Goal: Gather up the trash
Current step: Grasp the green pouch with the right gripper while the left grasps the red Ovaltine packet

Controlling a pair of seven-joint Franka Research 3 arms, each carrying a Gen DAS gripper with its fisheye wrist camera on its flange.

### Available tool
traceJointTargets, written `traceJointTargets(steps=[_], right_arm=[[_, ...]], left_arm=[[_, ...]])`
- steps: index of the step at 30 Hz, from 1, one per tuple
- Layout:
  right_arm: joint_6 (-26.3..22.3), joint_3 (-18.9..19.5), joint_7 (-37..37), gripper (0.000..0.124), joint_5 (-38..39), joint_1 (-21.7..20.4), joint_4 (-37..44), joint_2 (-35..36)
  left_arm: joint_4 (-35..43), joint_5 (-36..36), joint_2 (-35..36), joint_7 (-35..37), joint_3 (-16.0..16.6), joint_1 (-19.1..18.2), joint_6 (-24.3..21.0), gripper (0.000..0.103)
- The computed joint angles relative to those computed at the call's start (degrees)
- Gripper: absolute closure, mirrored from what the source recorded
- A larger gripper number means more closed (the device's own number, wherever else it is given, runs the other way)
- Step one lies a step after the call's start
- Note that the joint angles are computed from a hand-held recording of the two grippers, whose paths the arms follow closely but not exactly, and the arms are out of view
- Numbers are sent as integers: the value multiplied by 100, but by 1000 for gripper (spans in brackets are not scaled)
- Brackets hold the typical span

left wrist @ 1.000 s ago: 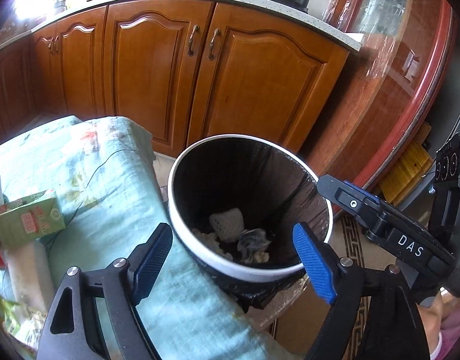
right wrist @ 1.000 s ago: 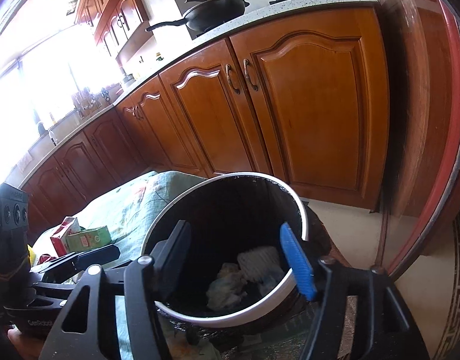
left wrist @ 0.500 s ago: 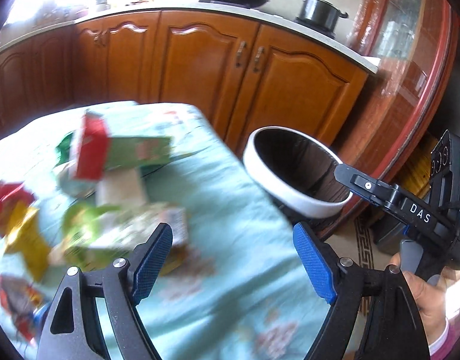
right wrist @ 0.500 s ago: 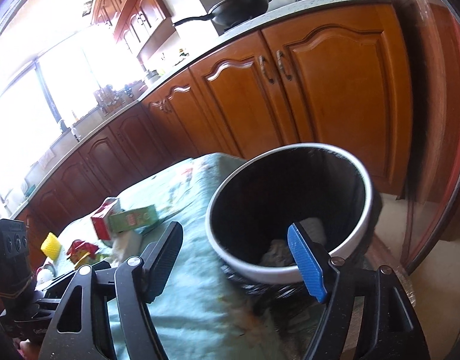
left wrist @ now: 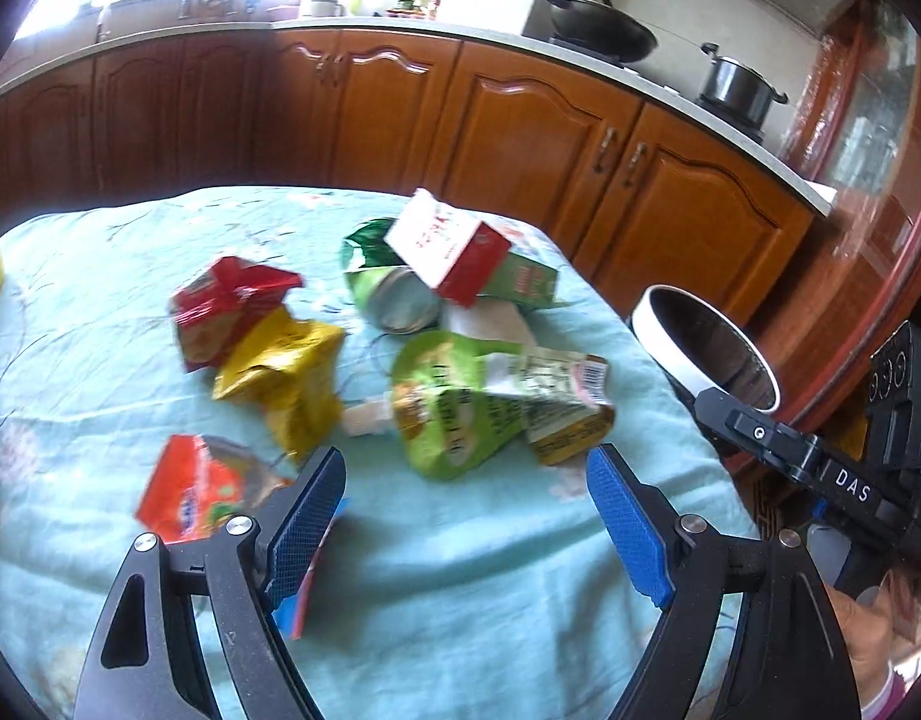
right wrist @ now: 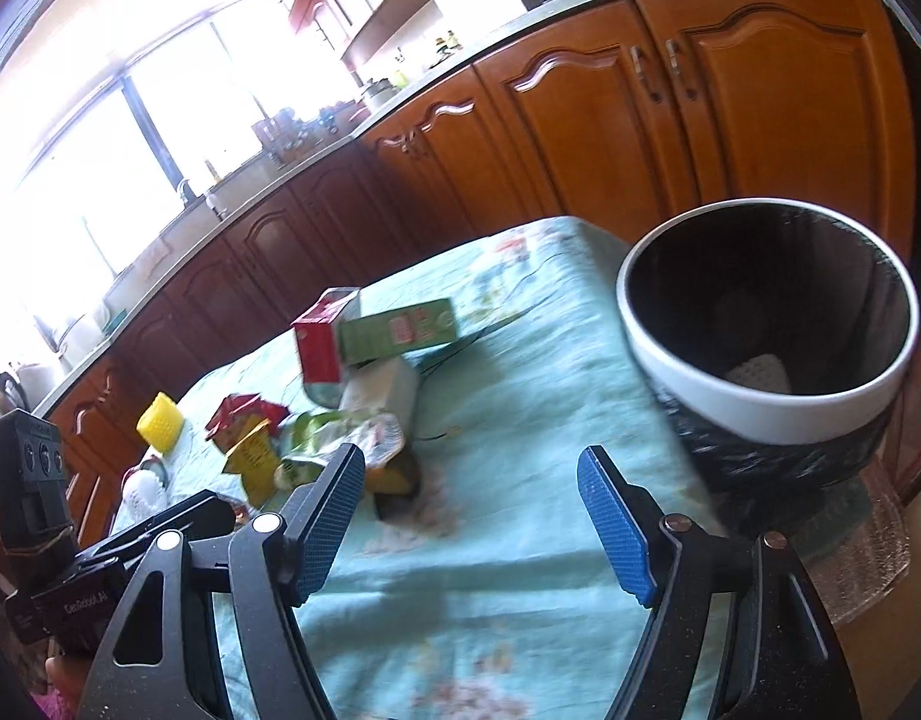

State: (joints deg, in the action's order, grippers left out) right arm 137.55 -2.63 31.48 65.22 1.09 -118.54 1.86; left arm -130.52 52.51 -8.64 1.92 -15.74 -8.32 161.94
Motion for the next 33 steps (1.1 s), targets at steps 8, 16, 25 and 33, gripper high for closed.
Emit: traceJointTargets(steps=[8,16,25,33], right_arm=[[-87,106,-70,43,-51,222,-217,-178],[-66,194,-337,36,-236,410,-49,-31],[-477,321,-106,36,-653,321,762,728],[-570,446,-282,70,-740,249,734,716]], left_arm=[[-624,-258,-688,-18,-23,189,-52,20],[-1024,-842,-1141,298,-9,336,-237,20],[-1010,-1753,-853,1065,172,307,-329,20],[-811,-1450,-514,991,62,493,-184,43]])
